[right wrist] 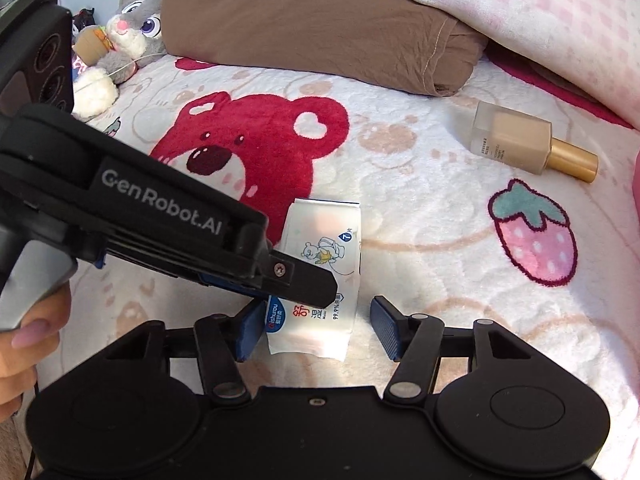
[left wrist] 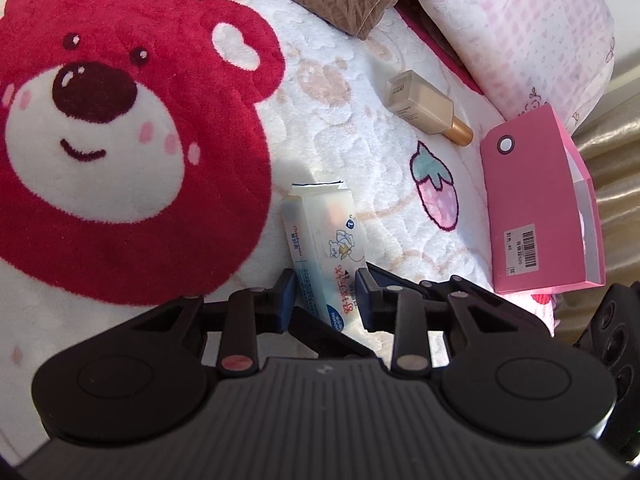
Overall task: Organize objects
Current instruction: 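Lower the left gripper onto the wet-wipes pack and close, then lift the wipes pack with the left gripper and carry it over the box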
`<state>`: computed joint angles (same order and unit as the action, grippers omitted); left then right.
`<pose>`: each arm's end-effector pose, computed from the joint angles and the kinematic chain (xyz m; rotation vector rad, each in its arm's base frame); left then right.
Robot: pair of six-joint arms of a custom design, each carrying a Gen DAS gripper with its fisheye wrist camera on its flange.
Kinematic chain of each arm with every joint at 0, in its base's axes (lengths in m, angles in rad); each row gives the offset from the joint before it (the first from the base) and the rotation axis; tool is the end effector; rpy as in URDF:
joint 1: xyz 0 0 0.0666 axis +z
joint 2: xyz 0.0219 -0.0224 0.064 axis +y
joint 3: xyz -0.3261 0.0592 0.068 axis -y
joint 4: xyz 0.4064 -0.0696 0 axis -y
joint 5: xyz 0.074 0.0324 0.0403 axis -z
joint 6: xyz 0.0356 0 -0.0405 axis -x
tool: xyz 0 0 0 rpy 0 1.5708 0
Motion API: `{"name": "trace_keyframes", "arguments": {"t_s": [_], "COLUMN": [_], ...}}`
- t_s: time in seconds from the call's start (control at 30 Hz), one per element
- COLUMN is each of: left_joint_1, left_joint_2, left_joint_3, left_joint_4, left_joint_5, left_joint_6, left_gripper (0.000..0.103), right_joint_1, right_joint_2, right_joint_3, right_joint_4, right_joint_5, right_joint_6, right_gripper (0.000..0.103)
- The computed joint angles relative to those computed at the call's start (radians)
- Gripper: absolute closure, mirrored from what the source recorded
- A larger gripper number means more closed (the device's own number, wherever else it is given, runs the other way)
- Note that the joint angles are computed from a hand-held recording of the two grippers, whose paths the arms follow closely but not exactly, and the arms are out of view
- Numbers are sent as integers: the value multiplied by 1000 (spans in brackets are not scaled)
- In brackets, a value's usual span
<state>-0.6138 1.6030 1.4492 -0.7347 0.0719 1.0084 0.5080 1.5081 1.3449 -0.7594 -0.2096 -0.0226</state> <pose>0.4650 -0.3312 0.3070 -0.4816 2.5802 -0.7406 0.4648 0.2668 0.3074 -0.6943 2.4326 0.4793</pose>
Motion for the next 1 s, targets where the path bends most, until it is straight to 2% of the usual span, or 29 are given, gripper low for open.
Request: {"name": "trace_keyframes", "arguments": {"t_s": [0.07, 0.1, 0.2, 0.43, 0.67, 0.83, 1.0], "left_joint_1": [-5, -9, -18, -48, -93, -132, -173], "left_joint_2": [-2, -2, -6, -27, -62, -51, -48], "left_joint_3": [4, 8, 14, 28, 42, 109, 143], "left_joint_4": [-12, -20, -32, -56, -64, -116, -114], "left_joint_5": [-14, -21, -25, -42, -75, -87, -116], "left_joint_6": [2, -1, -11, -5, -10, -47, -54], "left_gripper": [70, 71, 75, 75, 75, 75, 75], "right_joint_1": [-1, -2, -2, 7, 8, -3, -27], "right_joint_2": [3, -5, -16, -78, -181, -247, -297], "right_joint_3": [-1, -8, -14, -45, -93, -94, -92], "right_joint_4": [13, 15, 13, -12, -27, -92, -151], "right_joint_5": [3, -4, 2, 29, 59, 74, 76], "right_joint_6": [19, 31, 40, 12, 52, 63, 60], "right_gripper": [47, 55, 55, 55, 55, 55, 56]}}
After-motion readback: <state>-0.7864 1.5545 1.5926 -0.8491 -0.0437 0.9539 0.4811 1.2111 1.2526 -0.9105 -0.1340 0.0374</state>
